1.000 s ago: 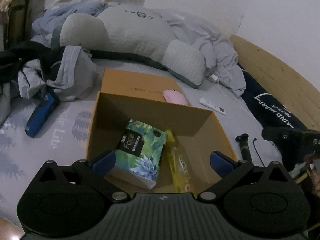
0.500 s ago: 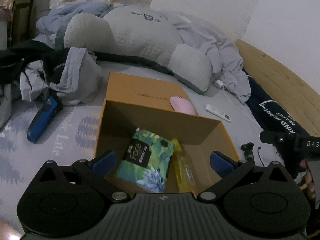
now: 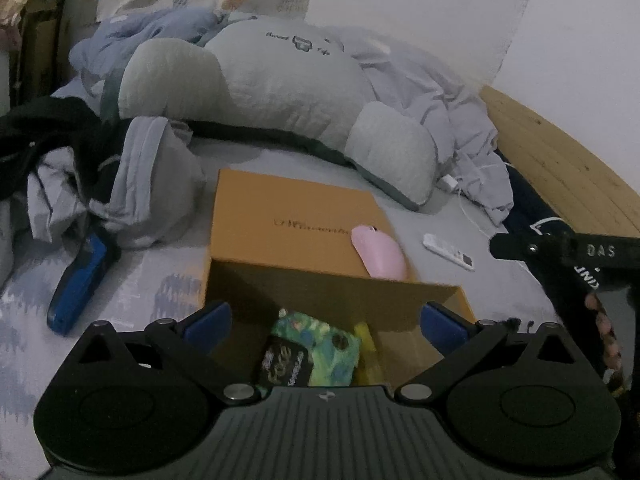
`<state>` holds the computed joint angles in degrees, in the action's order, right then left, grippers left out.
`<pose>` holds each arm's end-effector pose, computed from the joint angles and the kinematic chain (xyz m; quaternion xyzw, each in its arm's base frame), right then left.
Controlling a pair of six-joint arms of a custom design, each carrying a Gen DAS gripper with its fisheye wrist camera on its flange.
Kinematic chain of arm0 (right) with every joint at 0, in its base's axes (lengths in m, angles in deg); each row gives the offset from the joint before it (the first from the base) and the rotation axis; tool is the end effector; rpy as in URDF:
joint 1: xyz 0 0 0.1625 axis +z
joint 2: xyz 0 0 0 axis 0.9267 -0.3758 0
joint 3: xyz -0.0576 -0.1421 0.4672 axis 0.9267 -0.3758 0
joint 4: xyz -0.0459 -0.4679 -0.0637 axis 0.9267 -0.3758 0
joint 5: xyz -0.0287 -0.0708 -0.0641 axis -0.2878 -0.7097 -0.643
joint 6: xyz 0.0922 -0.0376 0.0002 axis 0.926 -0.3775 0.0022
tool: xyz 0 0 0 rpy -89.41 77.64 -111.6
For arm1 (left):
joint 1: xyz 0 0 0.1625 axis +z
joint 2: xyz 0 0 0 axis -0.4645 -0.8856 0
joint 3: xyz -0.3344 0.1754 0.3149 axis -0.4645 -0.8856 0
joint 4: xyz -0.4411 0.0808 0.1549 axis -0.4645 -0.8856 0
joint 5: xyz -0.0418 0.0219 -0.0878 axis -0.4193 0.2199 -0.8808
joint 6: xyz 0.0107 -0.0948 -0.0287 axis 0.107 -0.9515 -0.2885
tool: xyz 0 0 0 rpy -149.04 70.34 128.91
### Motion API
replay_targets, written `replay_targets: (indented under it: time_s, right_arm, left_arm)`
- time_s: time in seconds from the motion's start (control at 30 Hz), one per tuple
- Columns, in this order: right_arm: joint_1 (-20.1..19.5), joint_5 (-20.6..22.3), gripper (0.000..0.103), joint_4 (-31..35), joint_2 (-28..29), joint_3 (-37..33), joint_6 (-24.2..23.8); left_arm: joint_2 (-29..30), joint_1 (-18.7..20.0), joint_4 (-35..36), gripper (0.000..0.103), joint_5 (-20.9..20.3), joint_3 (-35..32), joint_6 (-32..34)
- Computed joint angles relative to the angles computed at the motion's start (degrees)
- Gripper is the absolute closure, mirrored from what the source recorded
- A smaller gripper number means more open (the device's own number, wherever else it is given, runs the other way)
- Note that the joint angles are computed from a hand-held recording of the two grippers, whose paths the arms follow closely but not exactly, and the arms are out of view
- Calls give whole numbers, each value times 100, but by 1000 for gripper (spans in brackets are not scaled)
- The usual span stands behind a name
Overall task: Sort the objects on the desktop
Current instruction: 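Lower the right gripper onto the pink mouse and close on it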
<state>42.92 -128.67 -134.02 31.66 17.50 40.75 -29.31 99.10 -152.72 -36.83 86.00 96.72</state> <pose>0.3329 -0.6737 0.1121 0.1233 -0.8731 0.3834 0.2749 -0.0636 -0.6919 0.3260 0.2701 0.9082 -0.2912 0.1320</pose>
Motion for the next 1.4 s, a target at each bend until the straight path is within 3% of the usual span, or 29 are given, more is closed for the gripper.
replay_targets:
  time_s: [0.37, 0.73, 1.1, 1.17, 1.4]
  right_arm:
    - [-351, -3, 0, 1213, 588, -1315, -251]
    - [-728, -11, 0, 3122, 1222, -2661, 290]
    - [-863, -92, 1, 3896, 1548, -3259, 791]
    - [-864, -135, 8, 4006, 1590, -3332, 805]
    - [-880, -382, 9, 4303, 1717, -3549, 851]
  left_arm:
    - [527, 106, 299, 0, 149, -584, -44]
    - [860, 245, 579, 0, 210, -967, 39]
    - [948, 346, 845, 0, 102, -1076, 29]
    - [948, 351, 856, 0, 89, -1075, 29]
    - [942, 360, 859, 0, 80, -1060, 73]
